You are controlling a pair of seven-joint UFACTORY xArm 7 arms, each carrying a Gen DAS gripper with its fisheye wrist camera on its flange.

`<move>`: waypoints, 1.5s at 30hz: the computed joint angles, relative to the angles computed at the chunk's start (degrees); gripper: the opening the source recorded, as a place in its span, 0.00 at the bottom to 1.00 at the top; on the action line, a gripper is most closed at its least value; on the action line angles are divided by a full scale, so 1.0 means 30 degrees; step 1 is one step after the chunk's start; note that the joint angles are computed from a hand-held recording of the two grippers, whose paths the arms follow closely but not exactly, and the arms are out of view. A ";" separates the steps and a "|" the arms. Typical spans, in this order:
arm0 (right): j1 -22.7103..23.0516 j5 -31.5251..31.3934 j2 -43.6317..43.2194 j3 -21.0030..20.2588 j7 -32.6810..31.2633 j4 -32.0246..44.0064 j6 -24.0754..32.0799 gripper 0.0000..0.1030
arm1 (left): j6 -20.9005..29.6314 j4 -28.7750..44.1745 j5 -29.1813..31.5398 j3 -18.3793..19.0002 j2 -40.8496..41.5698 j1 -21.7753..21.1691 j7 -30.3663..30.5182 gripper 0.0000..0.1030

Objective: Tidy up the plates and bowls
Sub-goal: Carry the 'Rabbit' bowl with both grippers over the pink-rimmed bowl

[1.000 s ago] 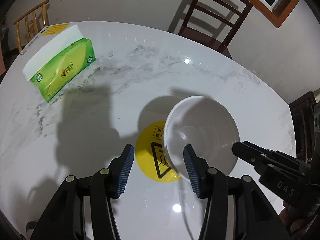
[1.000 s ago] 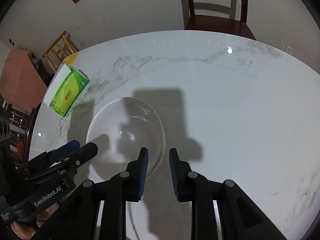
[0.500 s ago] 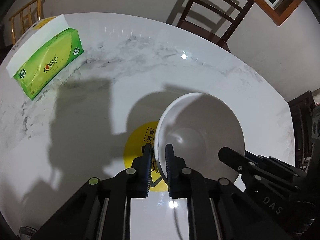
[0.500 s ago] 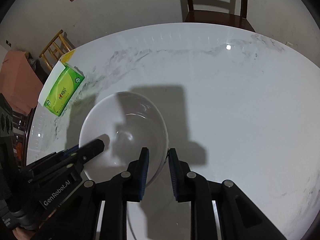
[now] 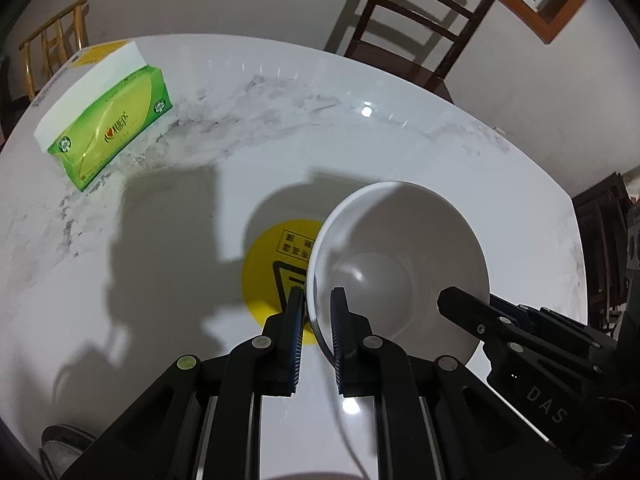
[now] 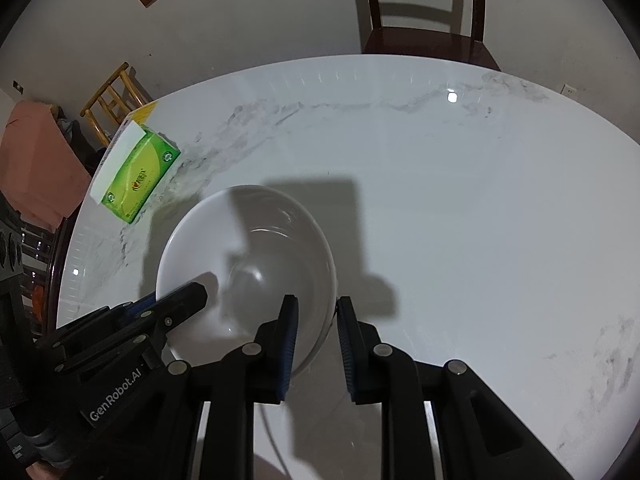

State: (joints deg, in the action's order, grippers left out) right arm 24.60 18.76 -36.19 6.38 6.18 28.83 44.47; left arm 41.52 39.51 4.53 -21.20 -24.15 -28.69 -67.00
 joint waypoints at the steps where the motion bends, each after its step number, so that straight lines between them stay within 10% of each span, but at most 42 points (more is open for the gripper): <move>1: -0.0022 -0.0031 -0.0367 0.0006 0.0093 -0.0072 0.0180 0.20 | 0.0202 0.0121 0.0081 -0.0110 -0.0066 -0.0025 -0.0068 0.10; 45: 0.0982 0.0336 -1.4277 0.2106 0.4086 -0.1163 1.1061 0.20 | 0.7737 0.2474 -0.0846 -0.4236 -0.4631 -0.2832 -0.3790 0.10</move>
State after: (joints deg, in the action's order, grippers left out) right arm 27.55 19.76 -79.02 12.70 18.44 25.34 77.65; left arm 64.73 46.94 1.99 -33.91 -38.04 -37.18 -78.37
